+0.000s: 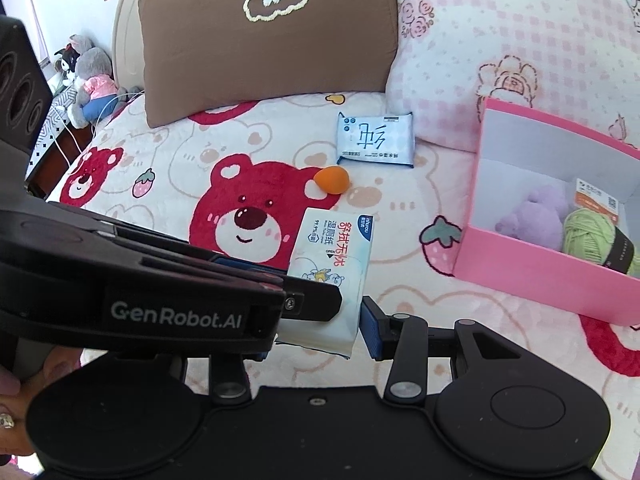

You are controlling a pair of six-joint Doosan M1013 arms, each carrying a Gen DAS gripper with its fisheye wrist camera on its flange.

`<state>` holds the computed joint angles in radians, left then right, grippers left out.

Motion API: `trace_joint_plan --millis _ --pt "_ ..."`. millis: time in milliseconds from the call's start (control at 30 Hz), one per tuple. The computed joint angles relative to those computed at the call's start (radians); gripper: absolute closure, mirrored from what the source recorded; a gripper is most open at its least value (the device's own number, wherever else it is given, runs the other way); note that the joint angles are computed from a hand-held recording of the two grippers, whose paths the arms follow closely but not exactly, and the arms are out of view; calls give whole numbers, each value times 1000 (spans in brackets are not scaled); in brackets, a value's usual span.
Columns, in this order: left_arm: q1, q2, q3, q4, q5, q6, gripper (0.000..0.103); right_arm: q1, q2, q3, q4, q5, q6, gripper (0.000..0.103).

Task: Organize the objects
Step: 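Lift the white tissue pack with the left gripper toward the pink box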

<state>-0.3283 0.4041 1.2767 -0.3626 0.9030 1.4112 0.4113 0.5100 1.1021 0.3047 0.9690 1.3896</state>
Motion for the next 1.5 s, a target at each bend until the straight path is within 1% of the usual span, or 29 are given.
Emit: trace_joint_plan --millis 433,533,600,733,967,1167,1267,1367,1433,1500 --pt "-30 9 -44 4 15 20 75 -25 -40 39 2 -36 -6 55" --pt "-37 17 -59 6 12 29 75 -31 -51 53 -1 -59 -6 55" --pt "-42 28 -73 4 15 26 75 -34 -55 63 -11 -77 -2 55" --pt "-48 47 -102 2 34 24 75 -49 -55 67 9 -84 7 55" --pt "-66 82 -153 25 40 8 75 -70 -53 75 9 -112 31 55" --pt "-71 132 -238 49 78 -18 74 -81 -35 56 -3 -136 39 55" --pt "-74 162 -295 77 103 -27 74 -94 -15 25 20 -129 32 55" --pt "-67 199 -363 70 149 -35 75 -107 9 -14 44 -106 29 55" --pt "-59 221 -400 55 170 -26 75 -117 28 -45 70 -83 13 55" --pt "-54 244 -441 53 199 -22 75 -132 53 -87 117 -37 2 55"
